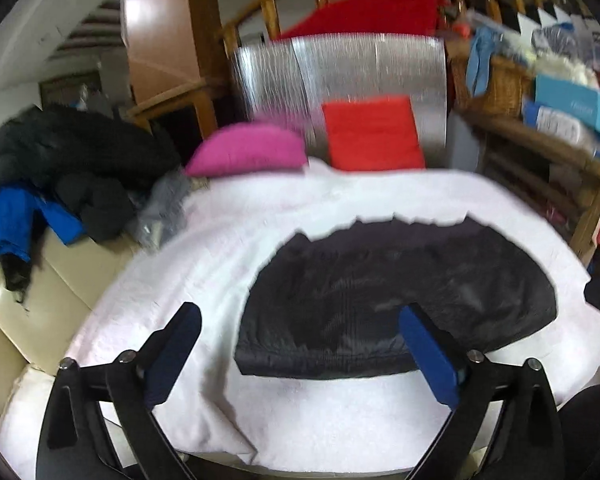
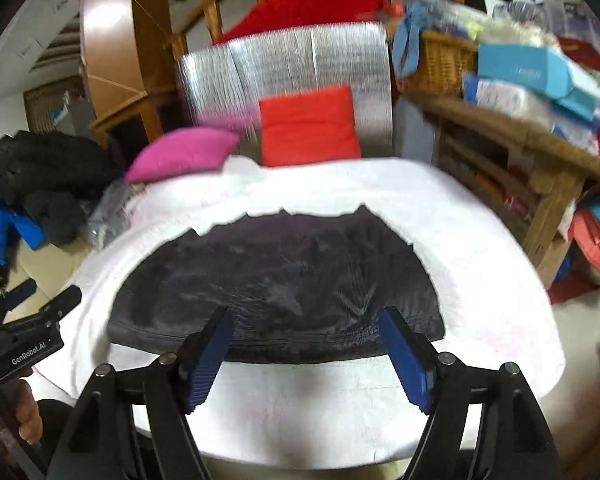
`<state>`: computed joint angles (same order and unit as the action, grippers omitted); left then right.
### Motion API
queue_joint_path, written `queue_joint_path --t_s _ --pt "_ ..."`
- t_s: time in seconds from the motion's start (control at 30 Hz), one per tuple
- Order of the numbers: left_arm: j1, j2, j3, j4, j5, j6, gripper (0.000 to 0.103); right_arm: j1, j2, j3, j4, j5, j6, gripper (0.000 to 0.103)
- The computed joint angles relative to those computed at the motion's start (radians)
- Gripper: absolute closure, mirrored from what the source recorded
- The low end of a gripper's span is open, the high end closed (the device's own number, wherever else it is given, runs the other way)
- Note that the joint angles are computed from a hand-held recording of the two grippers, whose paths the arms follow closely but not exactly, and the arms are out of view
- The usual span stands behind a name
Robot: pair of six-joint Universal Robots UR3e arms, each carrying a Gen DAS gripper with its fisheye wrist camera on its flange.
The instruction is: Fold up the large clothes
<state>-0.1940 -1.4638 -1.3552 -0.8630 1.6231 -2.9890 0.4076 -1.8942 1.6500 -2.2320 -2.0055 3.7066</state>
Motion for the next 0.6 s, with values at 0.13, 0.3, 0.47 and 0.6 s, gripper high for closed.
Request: queue_joint_path --t_s 0.13,0.3,0.47,0.6 --pt "-0.021 0.084 0.033 -0.041 0.051 -0.008 0.001 0.218 0.044 -0.14 0.132 -0.233 0.127 0.025" --pt "-0.024 0.176 0.059 -0.071 0.121 -0.024 0.0 0.446 0.13 -0.33 0.336 -0.462 0.28 0.025" --pt "0.057 0.277 0.105 -0.158 0.049 -0.037 0.0 0.591 0.232 -0.564 0.602 -0.562 0.467 0.025" --pt "0.174 0.35 0.143 -0.257 -0.065 -0.034 0.0 0.644 0.294 -0.665 0.675 -0.57 0.527 0.025"
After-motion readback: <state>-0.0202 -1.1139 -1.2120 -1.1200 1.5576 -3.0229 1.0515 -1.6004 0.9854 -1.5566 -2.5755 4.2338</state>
